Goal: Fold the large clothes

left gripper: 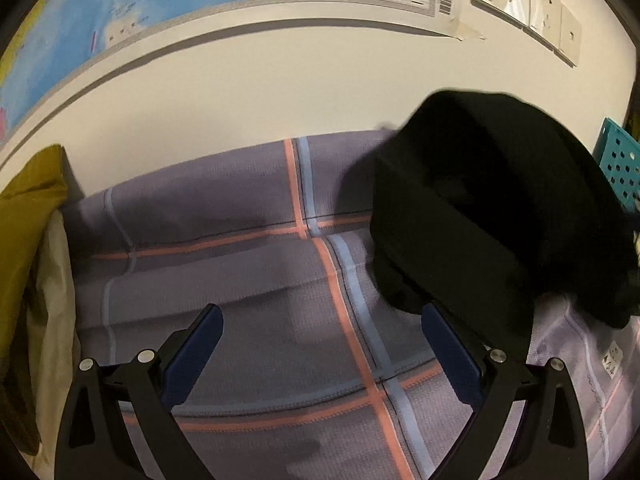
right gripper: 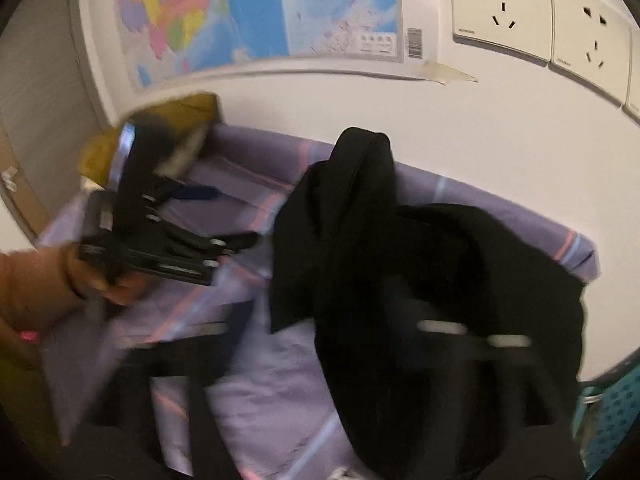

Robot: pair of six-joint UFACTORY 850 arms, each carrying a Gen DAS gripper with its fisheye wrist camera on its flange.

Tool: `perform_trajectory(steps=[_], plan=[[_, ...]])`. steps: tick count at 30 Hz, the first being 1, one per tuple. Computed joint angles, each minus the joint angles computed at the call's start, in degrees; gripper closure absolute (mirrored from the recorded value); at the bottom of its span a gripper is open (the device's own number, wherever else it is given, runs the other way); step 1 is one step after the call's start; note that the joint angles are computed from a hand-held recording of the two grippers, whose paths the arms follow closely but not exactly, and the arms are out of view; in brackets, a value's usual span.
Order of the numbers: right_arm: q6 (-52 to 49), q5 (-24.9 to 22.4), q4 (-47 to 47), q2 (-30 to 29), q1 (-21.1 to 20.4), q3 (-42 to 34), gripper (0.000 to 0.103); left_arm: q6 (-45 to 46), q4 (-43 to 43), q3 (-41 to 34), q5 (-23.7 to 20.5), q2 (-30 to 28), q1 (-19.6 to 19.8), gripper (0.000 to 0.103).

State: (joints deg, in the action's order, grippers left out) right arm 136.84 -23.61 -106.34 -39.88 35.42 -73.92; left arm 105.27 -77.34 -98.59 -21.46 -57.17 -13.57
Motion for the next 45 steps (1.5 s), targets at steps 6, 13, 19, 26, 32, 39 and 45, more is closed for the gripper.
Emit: perform_trajectory(steps=[6, 13, 19, 26, 32, 39, 45], plan=[[-2.91, 4.81, 4.93, -5.08, -3.33, -6.44, 0.051, 0.10, 0.54, -0.97, 0.72, -0.60, -0.11, 0.007], [-0.70, -9.52, 3.16, 2.07, 0.32, 1.44, 0.090, 7.34, -3.44, -2.35, -4.79, -1.08, 1.29, 0.007], [-3.21, -24.84, 6.60, 12.46, 5.25, 9.87, 0.095, 18.89, -4.36, -0.67, -18.13, 0.59, 1.26, 0.007], [0.43, -27.67, 6.77, 16.17, 6.16, 13.58, 0.096, 20.59, 4.87, -1.36, -33.81, -0.06, 0.01, 0.007], [2.74, -29.85, 6.46, 16.75, 7.02, 14.38, 0.096, 34.03, -1.58, 6.77, -24.54, 3.75, -3.54, 0.013], [5.54, -34.50, 7.68, 21.26, 8.22, 19.02, 0.097, 4.27, 10.49, -7.20, -17.61, -2.39, -7.40, 0.095], [4.01, -42.98, 11.39, 28.96, 10.19, 22.59, 0.097, 14.98, -8.04, -2.64, -18.54, 5.83, -9.07, 0.097]])
